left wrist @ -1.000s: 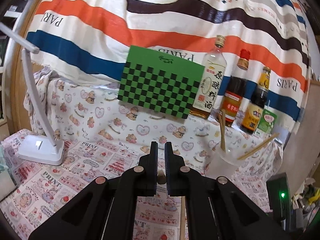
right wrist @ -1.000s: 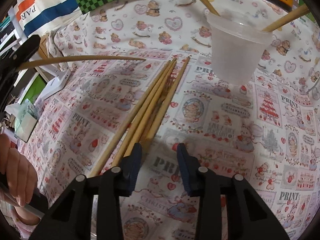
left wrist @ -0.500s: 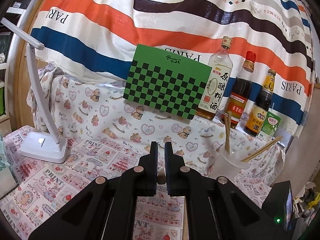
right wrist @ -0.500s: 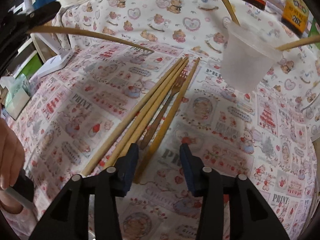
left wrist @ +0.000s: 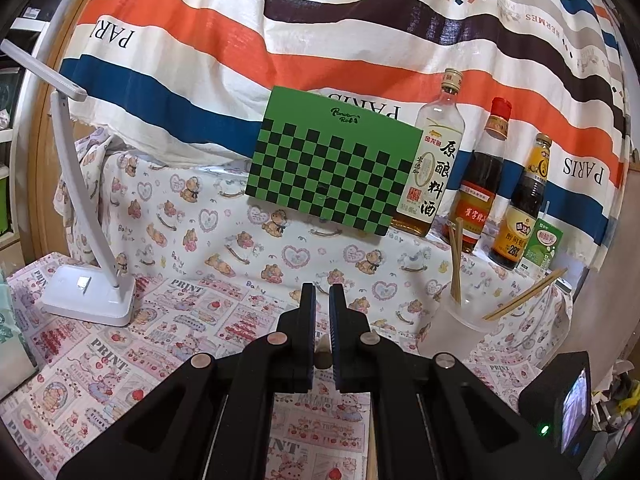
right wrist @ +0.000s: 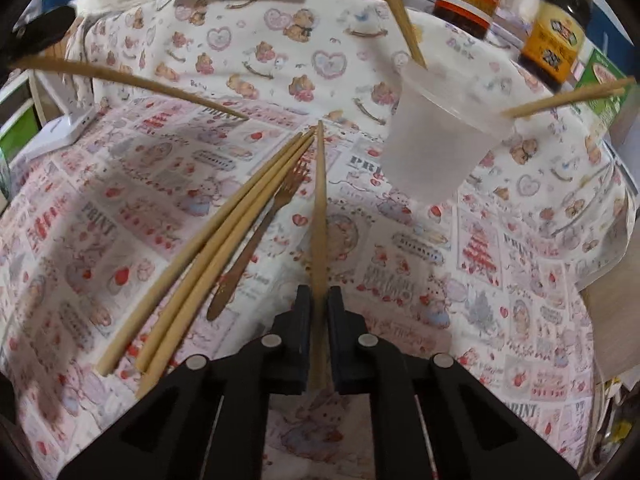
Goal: Organize utensils
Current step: 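Carry both upright chopsticks over the clear cup, then lower both held chopsticks into the clear cup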
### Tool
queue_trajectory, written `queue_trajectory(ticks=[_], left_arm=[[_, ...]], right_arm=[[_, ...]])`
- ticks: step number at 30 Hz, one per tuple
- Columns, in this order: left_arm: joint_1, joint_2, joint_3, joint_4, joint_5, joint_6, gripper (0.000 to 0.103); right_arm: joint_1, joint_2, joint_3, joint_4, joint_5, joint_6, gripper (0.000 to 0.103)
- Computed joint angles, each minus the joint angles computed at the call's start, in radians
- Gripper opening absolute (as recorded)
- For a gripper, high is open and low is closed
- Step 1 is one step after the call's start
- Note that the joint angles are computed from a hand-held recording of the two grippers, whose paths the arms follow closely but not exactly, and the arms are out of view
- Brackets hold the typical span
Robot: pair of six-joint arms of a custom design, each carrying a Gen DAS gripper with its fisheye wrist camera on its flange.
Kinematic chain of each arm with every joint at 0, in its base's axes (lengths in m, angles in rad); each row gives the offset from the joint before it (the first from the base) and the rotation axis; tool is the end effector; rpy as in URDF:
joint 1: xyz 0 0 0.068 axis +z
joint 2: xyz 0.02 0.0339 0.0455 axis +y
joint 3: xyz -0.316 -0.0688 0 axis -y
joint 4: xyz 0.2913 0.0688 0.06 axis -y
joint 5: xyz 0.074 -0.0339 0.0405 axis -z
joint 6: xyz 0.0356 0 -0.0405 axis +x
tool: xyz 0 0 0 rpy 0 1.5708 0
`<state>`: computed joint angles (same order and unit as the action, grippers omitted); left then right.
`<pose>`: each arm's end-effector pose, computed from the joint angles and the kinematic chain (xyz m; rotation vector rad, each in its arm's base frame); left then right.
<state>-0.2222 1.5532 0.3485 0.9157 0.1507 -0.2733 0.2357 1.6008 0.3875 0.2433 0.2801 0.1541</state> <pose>0.2714 -0.0668 0.1478 0.0579 1.8835 -0.4819 0.2442 0.0485 0.0882 0.0071 2.4967 -0.1953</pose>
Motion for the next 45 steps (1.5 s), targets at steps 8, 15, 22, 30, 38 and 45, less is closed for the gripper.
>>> queue_trajectory(ticks=[8,15,22,30,38,45], left_arm=[[0.001,0.0,0.001,-0.003,0.001,0.003,0.005],[0.005,0.004,0.001,0.001,0.011,0.005,0.005],[-0.008,-0.002,-0.004,0.003,-0.006,0.015,0.005],[-0.011,-0.005,-0.008,0.01,-0.007,0.018,0.005],[-0.017,-0.001,-0.023,0.066,-0.05,0.034,0.005],[-0.023,-0.036,-0.023,0.058,-0.003,0.031,0.005]], right_arm=[[-0.043,-0.344,-0.164,0.176,0.057,0.04,0.006],[-0.109,-0.605,-0.257,0.24,0.019,0.072,0.006],[-0.198,-0.802,-0.316,0.26,-0.135,0.067,0.006],[-0.267,-0.919,-0.322,0.187,-0.234,0.084,0.006],[-0.274,-0.934,-0.326,0.185,-0.226,0.085,0.006],[-0.274,-1.0,-0.333,0.154,-0.235,0.08,0.006]])
